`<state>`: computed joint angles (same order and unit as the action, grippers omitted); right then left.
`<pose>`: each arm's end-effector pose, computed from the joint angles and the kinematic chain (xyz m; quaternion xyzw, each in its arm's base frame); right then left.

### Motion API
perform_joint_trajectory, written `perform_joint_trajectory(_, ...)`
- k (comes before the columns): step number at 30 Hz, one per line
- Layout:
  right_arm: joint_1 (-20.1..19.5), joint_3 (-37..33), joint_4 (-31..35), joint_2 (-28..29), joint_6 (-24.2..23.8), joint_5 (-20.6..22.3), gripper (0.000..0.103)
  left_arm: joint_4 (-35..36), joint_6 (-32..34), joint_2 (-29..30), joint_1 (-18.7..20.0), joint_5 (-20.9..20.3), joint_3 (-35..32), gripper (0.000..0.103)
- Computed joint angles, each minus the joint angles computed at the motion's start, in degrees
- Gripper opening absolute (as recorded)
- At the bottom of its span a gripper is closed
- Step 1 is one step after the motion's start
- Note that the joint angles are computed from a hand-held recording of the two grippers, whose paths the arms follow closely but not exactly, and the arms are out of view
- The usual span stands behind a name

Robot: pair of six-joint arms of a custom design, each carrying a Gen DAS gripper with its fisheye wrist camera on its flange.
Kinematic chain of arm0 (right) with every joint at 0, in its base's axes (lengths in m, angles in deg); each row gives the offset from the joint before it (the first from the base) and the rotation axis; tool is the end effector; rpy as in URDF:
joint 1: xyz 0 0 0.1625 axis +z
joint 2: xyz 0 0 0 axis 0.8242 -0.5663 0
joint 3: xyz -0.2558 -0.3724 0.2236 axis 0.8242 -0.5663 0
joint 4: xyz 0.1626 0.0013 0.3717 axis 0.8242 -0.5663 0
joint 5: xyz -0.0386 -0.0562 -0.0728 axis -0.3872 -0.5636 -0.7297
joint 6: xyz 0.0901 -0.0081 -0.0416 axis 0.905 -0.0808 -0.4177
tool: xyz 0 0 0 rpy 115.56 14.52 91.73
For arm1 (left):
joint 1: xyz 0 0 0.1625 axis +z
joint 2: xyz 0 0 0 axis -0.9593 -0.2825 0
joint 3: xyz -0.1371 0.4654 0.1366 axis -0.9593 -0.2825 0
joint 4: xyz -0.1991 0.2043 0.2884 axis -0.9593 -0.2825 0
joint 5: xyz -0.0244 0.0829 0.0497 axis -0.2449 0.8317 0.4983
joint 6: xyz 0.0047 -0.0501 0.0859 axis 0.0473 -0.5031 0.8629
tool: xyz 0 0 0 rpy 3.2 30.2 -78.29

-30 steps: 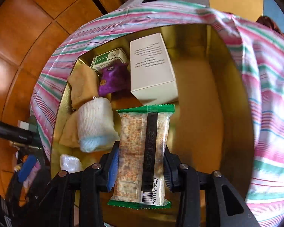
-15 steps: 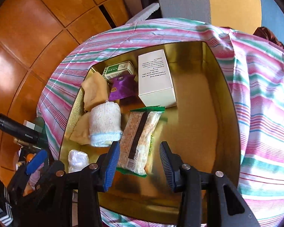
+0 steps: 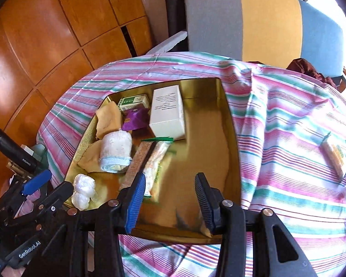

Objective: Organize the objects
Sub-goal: 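Move both tools back from the tray toward the remaining items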

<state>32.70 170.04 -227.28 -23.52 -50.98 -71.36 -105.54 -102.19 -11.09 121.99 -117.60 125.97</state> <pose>0.0776 -0.7459 0.2667 0.1866 -0.9260 0.2323 0.2316 -0.3146 -0.6806 0.0237 0.1069 0.8629 -0.3639 0.3340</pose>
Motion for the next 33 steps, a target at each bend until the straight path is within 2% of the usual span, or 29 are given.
perform_joint_trajectory(6,-2.51,1.50,-2.53,-3.38,0.84,-0.97,0.046,0.81,0.95,0.56,-0.49,-0.55,-0.75,0.068)
perform_joint_trajectory(12,-6.01,1.12,-5.48,-6.63,0.94,-5.33,0.046,2.01,2.65,1.56,-0.92,-2.14,-2.27,0.068)
perform_joint_trajectory(17,-9.95,-0.77,-10.12,-9.29,4.28,-9.86,0.046,2.34,5.90,3.25,-1.46,-4.34,-4.90,0.068)
perform_joint_trajectory(22,-15.66,-2.08,-19.67,-11.03,12.49,-12.77,0.047,4.58,9.03,5.65,-2.25,-7.30,-9.05,0.068)
perform_joint_trajectory(24,-18.15,-1.79,-17.42,-12.73,21.65,-12.02,0.048,5.69,10.78,6.92,-2.72,-8.54,-11.27,0.068)
perform_joint_trajectory(25,-19.54,-1.24,-15.74,-14.08,26.72,-8.89,0.048,6.18,11.86,7.66,-2.97,-9.09,-12.53,0.068)
perform_joint_trajectory(26,-20.36,-0.64,-16.12,-14.82,29.40,-7.09,0.048,6.77,12.76,8.36,-3.21,-9.88,-13.81,0.068)
perform_joint_trajectory(28,-20.89,-0.64,-15.90,-15.15,30.96,-6.75,0.051,9.16,13.27,9.76,-3.48,-12.29,-16.76,0.068)
perform_joint_trajectory(30,-21.75,-0.78,-13.12,-15.74,32.88,-3.90,0.051,11.81,13.29,11.26,-3.69,-14.80,-19.88,0.068)
perform_joint_trajectory(33,-21.63,-1.15,-11.58,-15.65,32.23,-3.09,0.051,16.76,12.30,13.78,-3.80,-18.15,-25.16,0.068)
